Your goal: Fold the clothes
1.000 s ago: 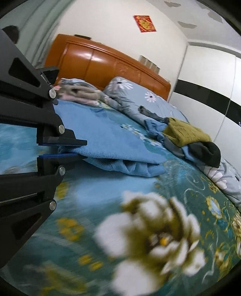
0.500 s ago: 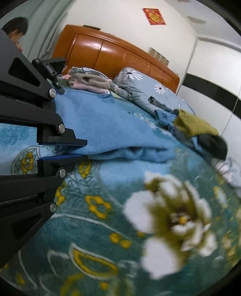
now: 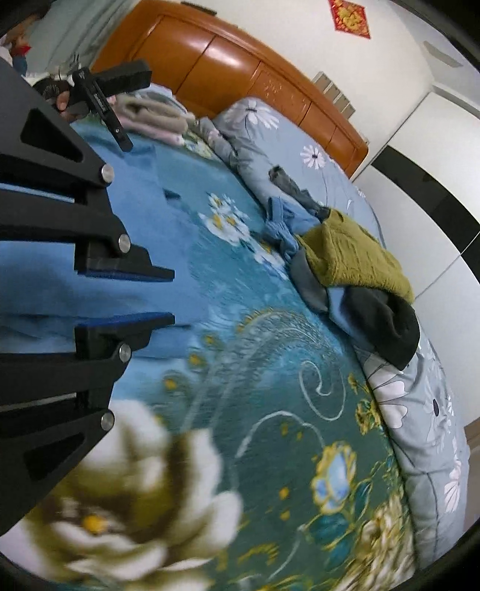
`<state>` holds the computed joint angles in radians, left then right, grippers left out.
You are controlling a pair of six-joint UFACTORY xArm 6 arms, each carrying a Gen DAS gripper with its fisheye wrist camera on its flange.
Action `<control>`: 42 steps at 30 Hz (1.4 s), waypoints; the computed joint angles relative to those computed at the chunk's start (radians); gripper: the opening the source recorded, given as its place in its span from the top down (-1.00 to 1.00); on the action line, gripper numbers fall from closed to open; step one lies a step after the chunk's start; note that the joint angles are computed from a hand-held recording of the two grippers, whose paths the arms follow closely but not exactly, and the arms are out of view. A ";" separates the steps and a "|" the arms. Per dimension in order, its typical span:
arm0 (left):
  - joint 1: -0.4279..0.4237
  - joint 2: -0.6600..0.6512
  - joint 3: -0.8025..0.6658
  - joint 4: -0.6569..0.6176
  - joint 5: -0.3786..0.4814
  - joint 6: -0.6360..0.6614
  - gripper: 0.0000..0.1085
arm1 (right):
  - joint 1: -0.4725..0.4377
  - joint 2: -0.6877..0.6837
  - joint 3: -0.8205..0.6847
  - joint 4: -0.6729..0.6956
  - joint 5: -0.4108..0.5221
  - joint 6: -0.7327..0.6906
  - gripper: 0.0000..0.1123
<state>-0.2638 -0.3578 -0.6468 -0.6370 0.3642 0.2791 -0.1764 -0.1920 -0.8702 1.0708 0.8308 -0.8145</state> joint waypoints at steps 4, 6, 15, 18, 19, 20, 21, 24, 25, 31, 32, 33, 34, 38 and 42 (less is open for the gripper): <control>-0.010 0.031 -0.014 -0.110 -0.021 0.100 0.27 | 0.027 0.067 -0.046 -0.036 -0.015 0.015 0.63; -0.013 0.033 -0.014 -0.162 -0.029 0.141 0.52 | 0.028 0.071 -0.050 -0.041 -0.007 0.006 0.63; -0.017 0.026 -0.013 -0.242 -0.021 0.168 0.60 | -0.010 0.093 -0.063 -0.043 0.049 0.033 0.55; -0.017 0.020 -0.011 -0.263 -0.021 0.177 0.60 | -0.019 0.081 -0.051 -0.008 0.076 0.014 0.49; -0.018 0.018 -0.009 -0.264 -0.025 0.172 0.60 | -0.023 0.076 -0.046 0.008 0.084 0.007 0.53; -0.020 0.015 -0.005 -0.259 -0.033 0.161 0.67 | -0.023 0.073 -0.043 0.013 0.083 0.009 0.59; -0.021 0.011 -0.001 -0.254 -0.040 0.151 0.77 | -0.024 0.071 -0.040 0.018 0.082 0.012 0.89; -0.029 -0.019 0.011 -0.282 -0.066 0.167 0.86 | -0.032 0.059 -0.032 0.039 0.088 0.015 0.95; -0.035 -0.037 0.015 -0.298 -0.083 0.189 0.87 | -0.044 0.047 -0.029 0.074 0.107 -0.008 0.95; -0.033 -0.019 -0.013 -0.307 -0.133 0.226 0.88 | -0.060 0.001 -0.020 0.189 0.104 -0.121 0.95; -0.019 0.013 -0.024 -0.285 -0.120 0.195 0.88 | -0.043 0.020 -0.028 0.158 0.069 -0.098 0.95; -0.005 0.045 -0.037 -0.262 -0.107 0.165 0.89 | -0.039 0.037 -0.030 0.146 0.054 -0.081 0.95; 0.007 0.072 -0.045 -0.243 -0.097 0.140 0.89 | -0.038 0.055 -0.031 0.140 0.047 -0.067 0.95; 0.036 0.096 -0.028 -0.277 -0.101 0.139 0.92 | -0.043 0.120 -0.039 0.131 0.031 -0.019 0.95; 0.065 0.065 -0.002 -0.315 -0.086 0.131 0.92 | -0.042 0.122 -0.047 0.105 0.032 -0.007 0.95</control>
<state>-0.1992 -0.2931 -0.6492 -0.9521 0.2787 0.4105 -0.2186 -0.0700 -0.9175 1.1755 0.8624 -0.8219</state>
